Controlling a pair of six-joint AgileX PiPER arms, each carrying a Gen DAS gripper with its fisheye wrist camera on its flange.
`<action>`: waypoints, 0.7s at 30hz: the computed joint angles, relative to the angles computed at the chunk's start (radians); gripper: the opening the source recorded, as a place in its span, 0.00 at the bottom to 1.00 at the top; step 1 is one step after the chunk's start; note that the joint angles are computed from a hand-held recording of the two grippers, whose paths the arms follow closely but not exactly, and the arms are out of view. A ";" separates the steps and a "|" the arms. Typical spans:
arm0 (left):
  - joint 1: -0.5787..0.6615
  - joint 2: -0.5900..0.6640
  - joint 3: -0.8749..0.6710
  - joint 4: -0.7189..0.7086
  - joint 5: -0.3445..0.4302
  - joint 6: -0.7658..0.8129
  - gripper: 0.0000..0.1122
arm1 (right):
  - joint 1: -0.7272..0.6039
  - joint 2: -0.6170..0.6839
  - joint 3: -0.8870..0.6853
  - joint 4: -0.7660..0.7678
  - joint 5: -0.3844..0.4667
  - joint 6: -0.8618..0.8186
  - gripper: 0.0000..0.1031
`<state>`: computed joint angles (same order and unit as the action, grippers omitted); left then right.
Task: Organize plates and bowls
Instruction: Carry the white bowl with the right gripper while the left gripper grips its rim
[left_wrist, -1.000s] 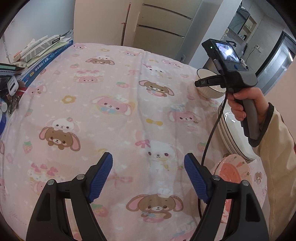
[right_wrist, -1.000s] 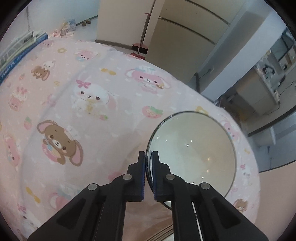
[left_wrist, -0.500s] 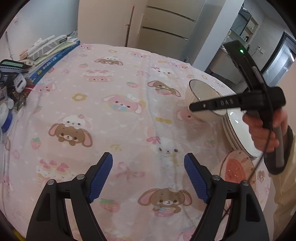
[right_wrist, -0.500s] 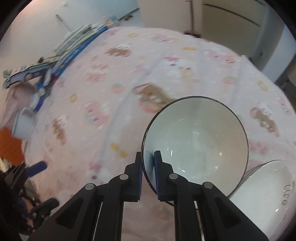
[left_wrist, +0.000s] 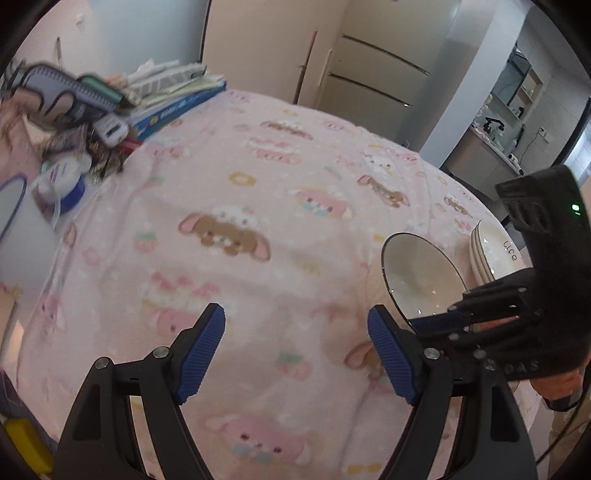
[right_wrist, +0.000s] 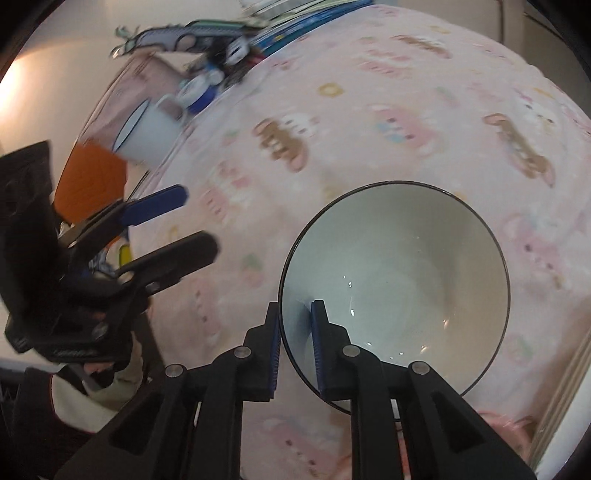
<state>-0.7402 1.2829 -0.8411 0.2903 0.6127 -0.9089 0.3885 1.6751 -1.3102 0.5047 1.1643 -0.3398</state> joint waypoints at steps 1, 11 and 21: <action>0.014 -0.015 0.023 -0.034 -0.009 0.025 0.70 | 0.020 -0.011 0.018 0.010 -0.002 0.012 0.17; -0.121 -0.220 0.139 0.059 0.074 -0.130 0.70 | 0.246 -0.214 0.255 0.026 -0.093 0.073 0.18; -0.090 -0.139 0.150 -0.113 -0.006 0.070 0.70 | 0.462 -0.706 0.462 -0.503 -0.261 0.712 0.19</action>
